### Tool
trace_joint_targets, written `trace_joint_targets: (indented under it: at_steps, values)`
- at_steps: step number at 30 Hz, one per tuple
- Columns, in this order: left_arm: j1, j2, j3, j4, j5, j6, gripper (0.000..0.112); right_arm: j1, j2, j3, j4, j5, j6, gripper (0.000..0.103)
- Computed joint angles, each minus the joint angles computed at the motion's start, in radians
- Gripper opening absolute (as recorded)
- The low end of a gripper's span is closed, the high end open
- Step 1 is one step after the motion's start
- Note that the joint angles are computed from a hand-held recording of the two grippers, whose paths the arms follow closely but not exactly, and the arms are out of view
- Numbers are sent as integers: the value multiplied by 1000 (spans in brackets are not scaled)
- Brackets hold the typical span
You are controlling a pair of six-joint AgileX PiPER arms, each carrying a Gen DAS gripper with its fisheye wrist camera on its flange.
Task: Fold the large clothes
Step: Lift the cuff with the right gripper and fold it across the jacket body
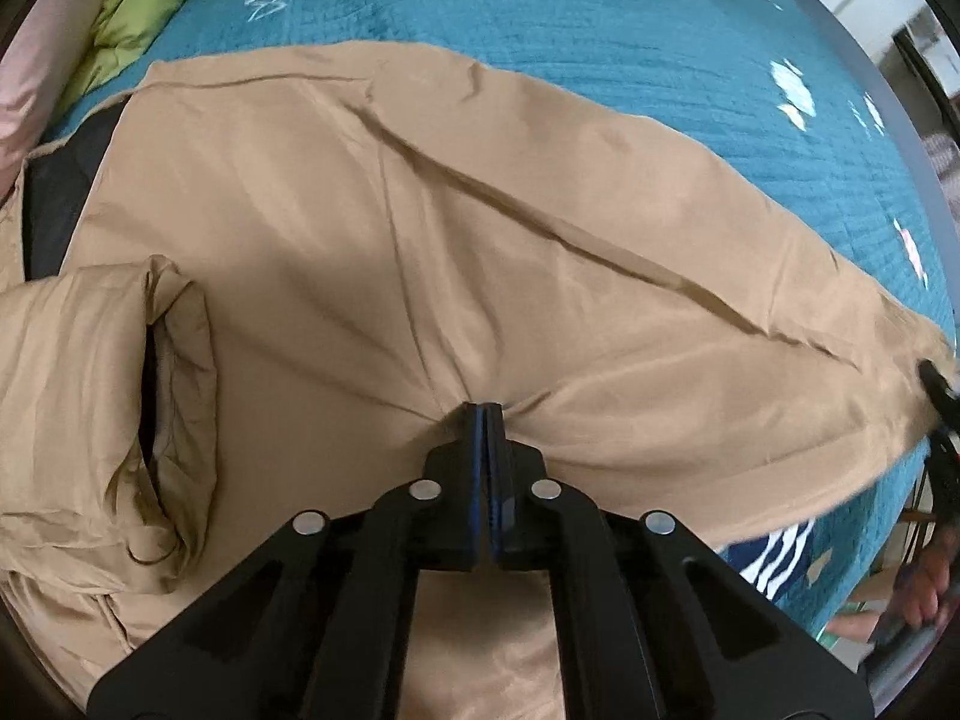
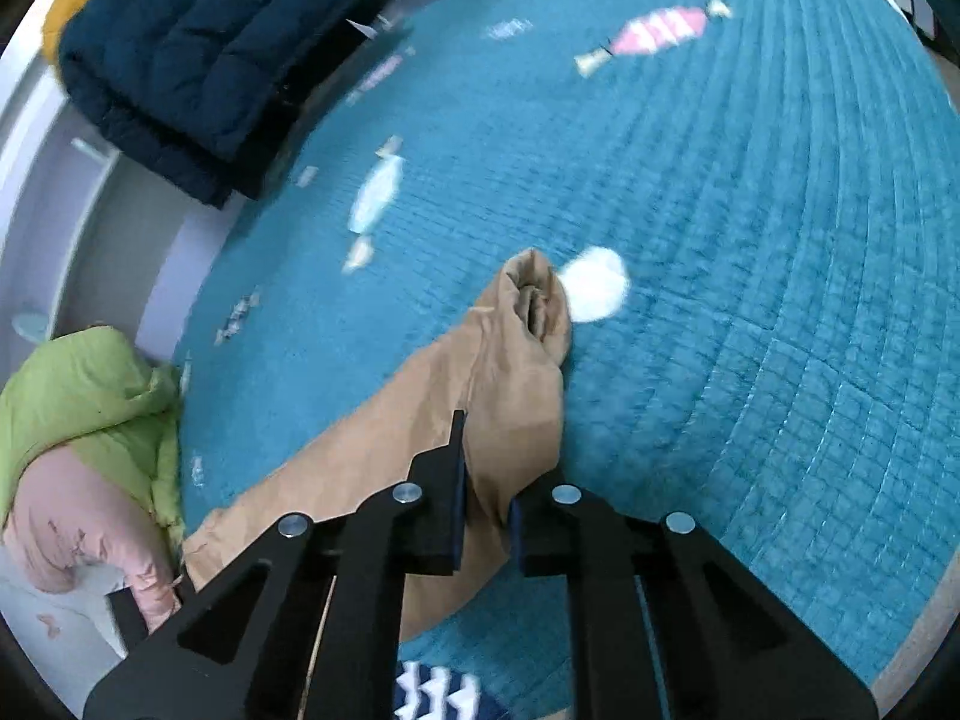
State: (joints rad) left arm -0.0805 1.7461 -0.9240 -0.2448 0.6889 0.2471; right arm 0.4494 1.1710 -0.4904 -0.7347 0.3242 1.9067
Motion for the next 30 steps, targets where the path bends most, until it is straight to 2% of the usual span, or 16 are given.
trace_joint_targets:
  at_steps: [3,6,9,13,15,17,21,25,30]
  values:
    - [28,21,5,-56,-22,36,2,143,-4,-133,-33,182,4,10]
    - [22,13,20,-55,-44,37,2,226,12,-260,-47,249,-53,10]
    - [18,9,34,-52,-68,44,2,307,72,-411,-55,275,-105,9]
    - [58,22,32,-122,-52,111,2,412,174,-614,-21,321,-229,9]
    - [64,21,19,-113,-28,117,2,461,249,-736,20,365,-311,9]
    - [74,2,-7,-92,33,113,2,487,324,-849,70,406,-377,9]
    - [179,-111,-20,-108,136,174,2,538,426,-1000,105,438,-428,9]
    - [353,-221,-62,-120,248,286,2,578,563,-1201,167,486,-503,9]
    - [600,-260,-143,-129,354,450,2,625,790,-1544,254,596,-624,9]
